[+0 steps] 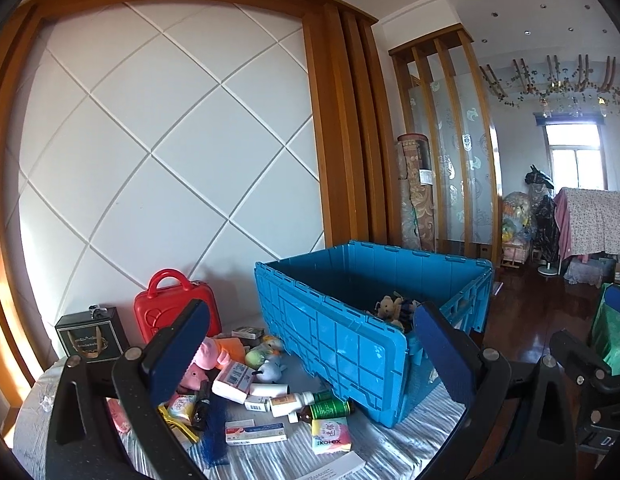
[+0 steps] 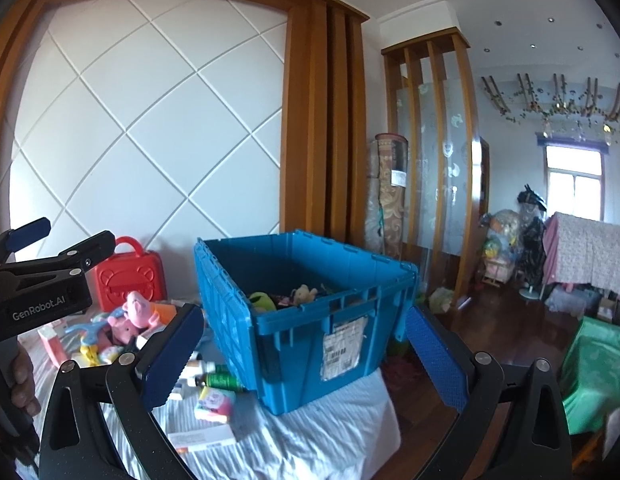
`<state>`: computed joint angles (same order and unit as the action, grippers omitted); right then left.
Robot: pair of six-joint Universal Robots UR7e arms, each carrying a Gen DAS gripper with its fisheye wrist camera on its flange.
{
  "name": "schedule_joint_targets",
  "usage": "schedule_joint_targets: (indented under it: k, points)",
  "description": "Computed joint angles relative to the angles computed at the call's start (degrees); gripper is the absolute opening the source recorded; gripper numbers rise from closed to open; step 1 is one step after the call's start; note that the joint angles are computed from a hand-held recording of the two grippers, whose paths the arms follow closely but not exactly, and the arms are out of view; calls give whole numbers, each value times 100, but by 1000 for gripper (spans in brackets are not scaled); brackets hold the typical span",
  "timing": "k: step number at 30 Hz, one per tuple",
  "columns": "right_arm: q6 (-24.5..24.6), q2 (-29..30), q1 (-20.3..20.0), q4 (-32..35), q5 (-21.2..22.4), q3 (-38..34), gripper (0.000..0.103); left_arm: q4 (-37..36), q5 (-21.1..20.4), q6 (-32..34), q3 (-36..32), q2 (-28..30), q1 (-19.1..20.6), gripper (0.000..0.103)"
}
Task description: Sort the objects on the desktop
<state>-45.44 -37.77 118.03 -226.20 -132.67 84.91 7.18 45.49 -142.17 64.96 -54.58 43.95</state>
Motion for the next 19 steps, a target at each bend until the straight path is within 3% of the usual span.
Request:
schedule_joint_targets:
  k: [3,19]
  points:
    - [70,-45,10,54,26,62,103,-107,161,8,171,-109,9,103]
    - [319,-78,22,272,226,78,103,-570,-163,335,287,-232,27,103]
